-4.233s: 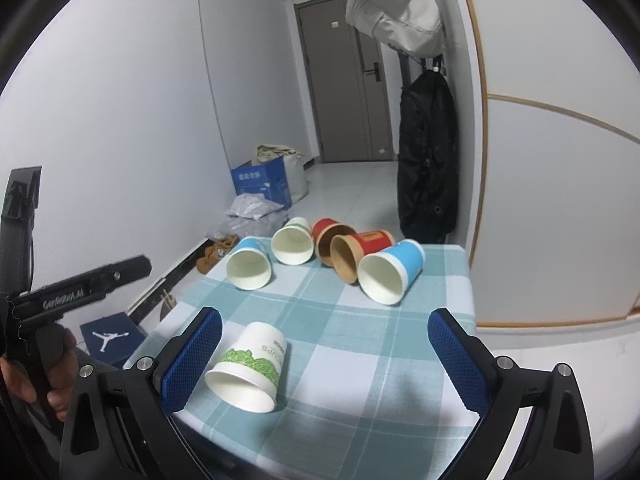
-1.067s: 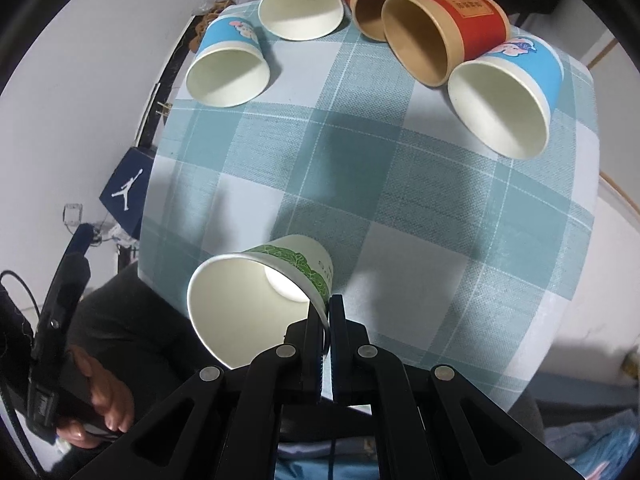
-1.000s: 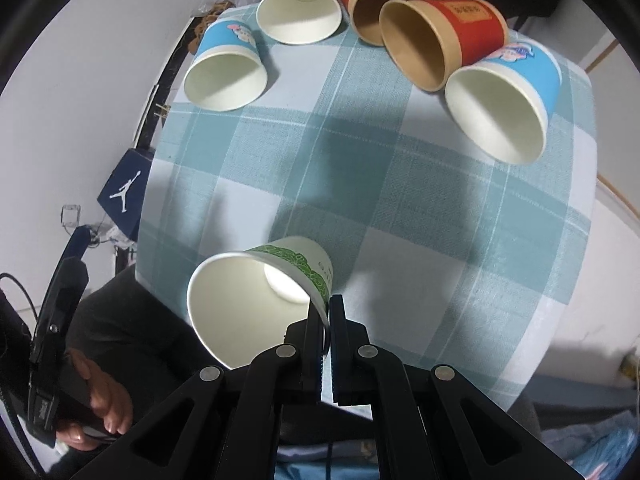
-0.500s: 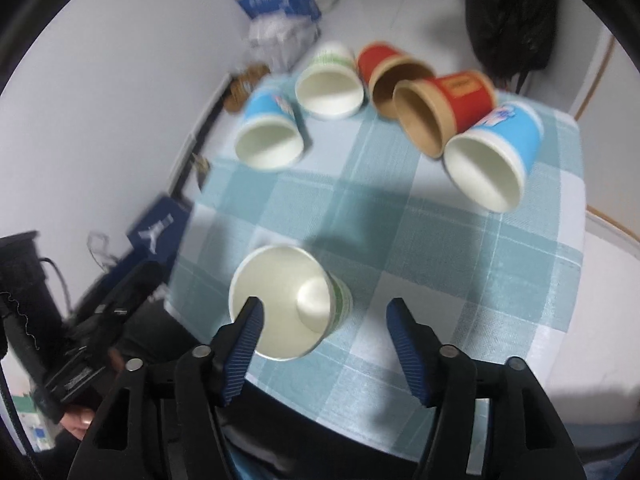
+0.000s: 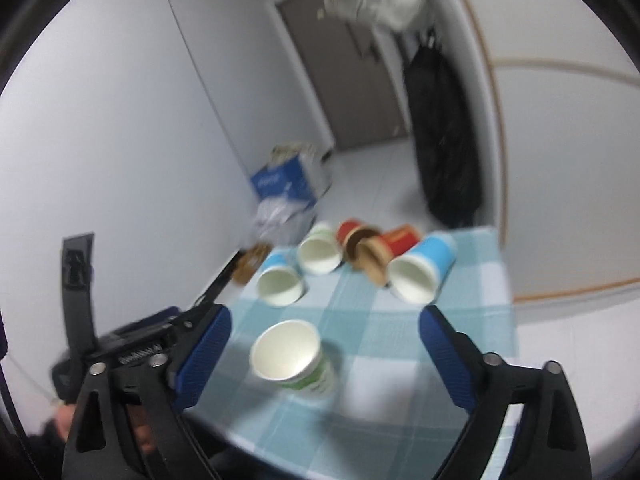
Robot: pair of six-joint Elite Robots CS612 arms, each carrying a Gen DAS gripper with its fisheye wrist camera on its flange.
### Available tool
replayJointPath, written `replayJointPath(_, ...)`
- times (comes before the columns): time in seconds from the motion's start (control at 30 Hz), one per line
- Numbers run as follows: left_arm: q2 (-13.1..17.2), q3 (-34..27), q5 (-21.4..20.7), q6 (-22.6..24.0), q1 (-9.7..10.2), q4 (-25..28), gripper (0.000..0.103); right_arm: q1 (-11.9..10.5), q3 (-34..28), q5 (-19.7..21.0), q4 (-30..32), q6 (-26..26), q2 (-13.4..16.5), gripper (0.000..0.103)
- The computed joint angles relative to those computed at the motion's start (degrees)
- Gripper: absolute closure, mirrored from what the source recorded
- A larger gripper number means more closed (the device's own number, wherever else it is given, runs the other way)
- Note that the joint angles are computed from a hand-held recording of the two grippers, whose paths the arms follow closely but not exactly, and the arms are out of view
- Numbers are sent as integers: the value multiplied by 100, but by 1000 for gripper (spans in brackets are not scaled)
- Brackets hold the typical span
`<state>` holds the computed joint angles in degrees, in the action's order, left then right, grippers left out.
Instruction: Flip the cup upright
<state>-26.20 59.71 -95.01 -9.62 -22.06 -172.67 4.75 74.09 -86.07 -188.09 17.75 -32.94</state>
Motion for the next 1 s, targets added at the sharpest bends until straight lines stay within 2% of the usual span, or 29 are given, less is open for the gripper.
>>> replayJointPath(0.1, -47, 134, 117, 178, -43, -314, 17, 93, 87, -549, -303, -153, 27, 1)
replayJointPath(0.2, -85, 231, 144, 241, -62, -536, 17, 108, 133, -610, -429, -125, 13, 1)
replayJointPath(0.33, -95, 277, 174, 271, -77, -701, 17, 183, 261, -938, -991, -123, 35, 1)
replayJointPath(0.43, -96, 295, 192, 327, -96, -776, 17, 170, 314, -924, -971, 175, 29, 1)
replayJointPath(0.7, -102, 319, 472, 366, -164, -772, 17, 197, 327, -1108, -1057, -16, 34, 0)
replayJointPath(1.0, -126, 328, 362, 200, -134, -669, 17, 200, 330, -1163, -1045, -31, 34, 0)
